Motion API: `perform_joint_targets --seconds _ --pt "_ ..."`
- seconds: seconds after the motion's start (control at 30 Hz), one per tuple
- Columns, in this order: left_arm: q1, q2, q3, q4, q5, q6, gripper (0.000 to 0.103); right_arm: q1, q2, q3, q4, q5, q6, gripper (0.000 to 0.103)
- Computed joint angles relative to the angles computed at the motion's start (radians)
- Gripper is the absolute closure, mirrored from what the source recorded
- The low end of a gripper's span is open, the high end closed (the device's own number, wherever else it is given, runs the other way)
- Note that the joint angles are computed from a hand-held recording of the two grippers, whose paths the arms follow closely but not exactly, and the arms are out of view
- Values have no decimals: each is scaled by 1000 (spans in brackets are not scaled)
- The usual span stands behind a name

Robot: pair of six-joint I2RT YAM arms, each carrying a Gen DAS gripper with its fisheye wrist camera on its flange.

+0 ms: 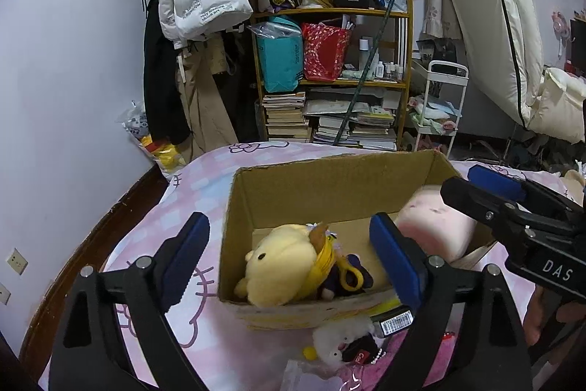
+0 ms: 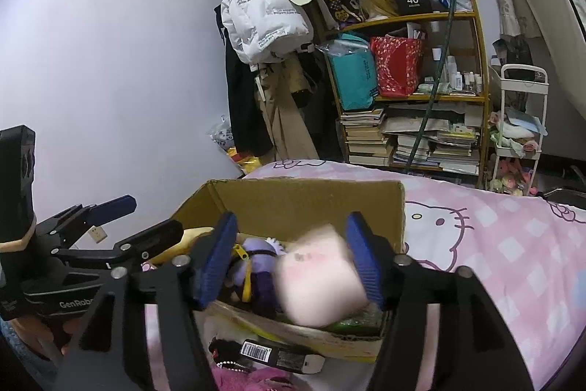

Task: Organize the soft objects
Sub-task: 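Open the left tool to drop the dog plush while the right tool releases the pink cube into the box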

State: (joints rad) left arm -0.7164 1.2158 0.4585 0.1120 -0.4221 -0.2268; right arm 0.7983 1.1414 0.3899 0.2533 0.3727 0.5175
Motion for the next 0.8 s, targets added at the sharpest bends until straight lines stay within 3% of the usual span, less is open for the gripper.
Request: perform_joint_targets --seconds 0.13,0.27,0.4,0.8 --pt "-1 -45 -8 -53 -5 -13 14 22 -32 12 -46 30 13 21" --pt "-20 -107 -18 -124 -40 -12 13 56 -60 30 -111 64 18 20" --pt "-46 -192 -36 -186 -78 -30 4 106 -112 41 -191 106 57 11" --pt "-153 -405 -52 -455 -113 -150 4 329 -189 85 -482 279 271 10"
